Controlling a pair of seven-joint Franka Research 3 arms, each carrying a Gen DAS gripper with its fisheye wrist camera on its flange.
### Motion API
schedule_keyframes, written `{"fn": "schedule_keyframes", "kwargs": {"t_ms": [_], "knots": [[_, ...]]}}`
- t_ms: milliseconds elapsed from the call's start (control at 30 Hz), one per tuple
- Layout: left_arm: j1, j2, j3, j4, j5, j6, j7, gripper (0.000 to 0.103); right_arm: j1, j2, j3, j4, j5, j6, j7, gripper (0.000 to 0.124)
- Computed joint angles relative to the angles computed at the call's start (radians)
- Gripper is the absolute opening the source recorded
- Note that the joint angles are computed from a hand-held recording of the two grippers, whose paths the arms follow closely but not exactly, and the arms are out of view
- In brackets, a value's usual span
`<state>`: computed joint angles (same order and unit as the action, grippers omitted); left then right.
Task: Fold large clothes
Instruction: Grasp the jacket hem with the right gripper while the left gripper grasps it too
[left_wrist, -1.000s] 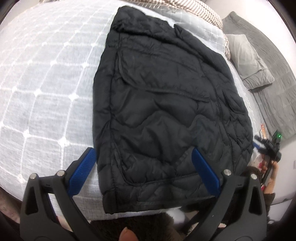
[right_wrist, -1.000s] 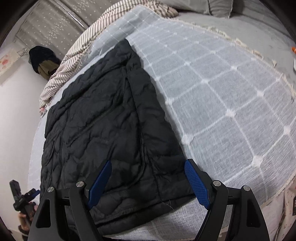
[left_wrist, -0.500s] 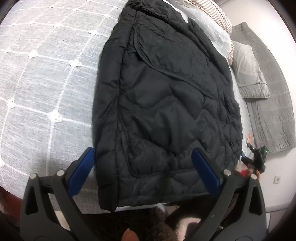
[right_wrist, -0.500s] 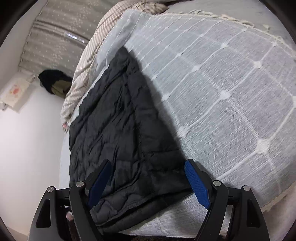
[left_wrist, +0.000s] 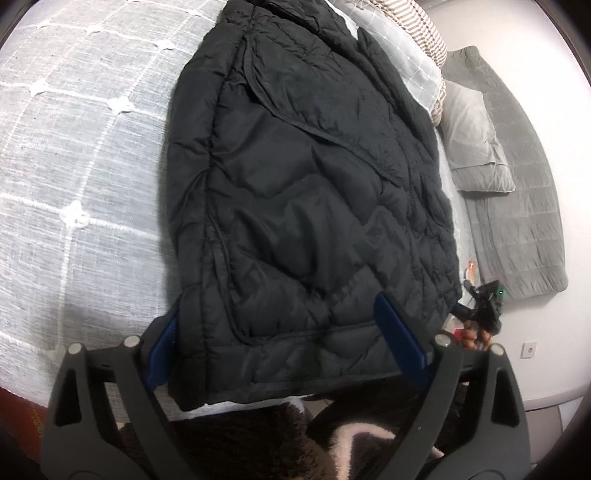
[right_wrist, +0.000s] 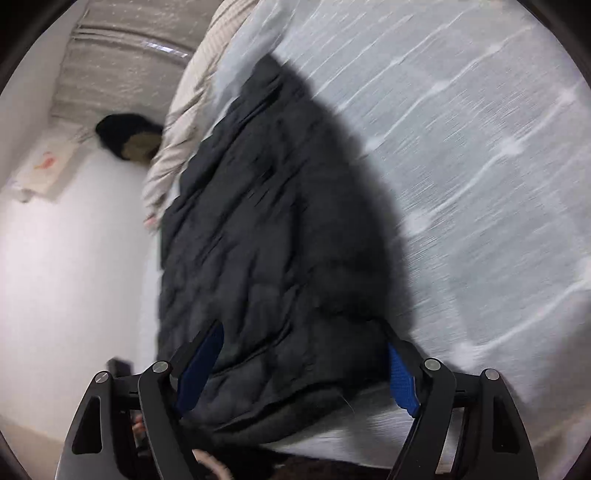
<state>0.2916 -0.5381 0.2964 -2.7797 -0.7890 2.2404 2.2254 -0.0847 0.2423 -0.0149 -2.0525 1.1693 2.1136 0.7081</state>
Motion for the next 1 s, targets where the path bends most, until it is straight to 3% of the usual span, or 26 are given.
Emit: {"fn": "schedule_keyframes", "kwargs": {"t_ms": [100,167,200,267,633,1000], "knots": [[-0.008,0.024,0.035,0.01,-0.053,-0.068,0.029,0.072,0.002,0.012,0.005,0.008,0.003,-0.013,0.008,0.058],[0.002,0.029,0.018,0.006,-0.067,-0.067,0.032,0.052,-0.009,0.028,0.006,0.021,0.022,-0.048,0.017,0.031],[0.009,0.026,0.006,0.002,-0.069,-0.057,0.024,0.046,-0.015,0.034,0.008,0.024,0.035,-0.065,0.016,0.026],[0.017,0.005,-0.006,-0.01,-0.075,-0.037,0.023,0.023,-0.019,0.026,0.01,0.012,0.059,-0.063,-0.003,0.018],[-0.033,-0.284,0.028,-0.073,-0.103,0.01,0.056,0.016,0.019,-0.15,-0.013,-0.109,0.192,0.007,-0.159,0.01],[-0.109,-0.57,0.116,-0.068,-0.093,-0.041,0.033,0.014,0.043,-0.415,-0.11,-0.27,0.273,0.015,-0.286,0.009]]}}
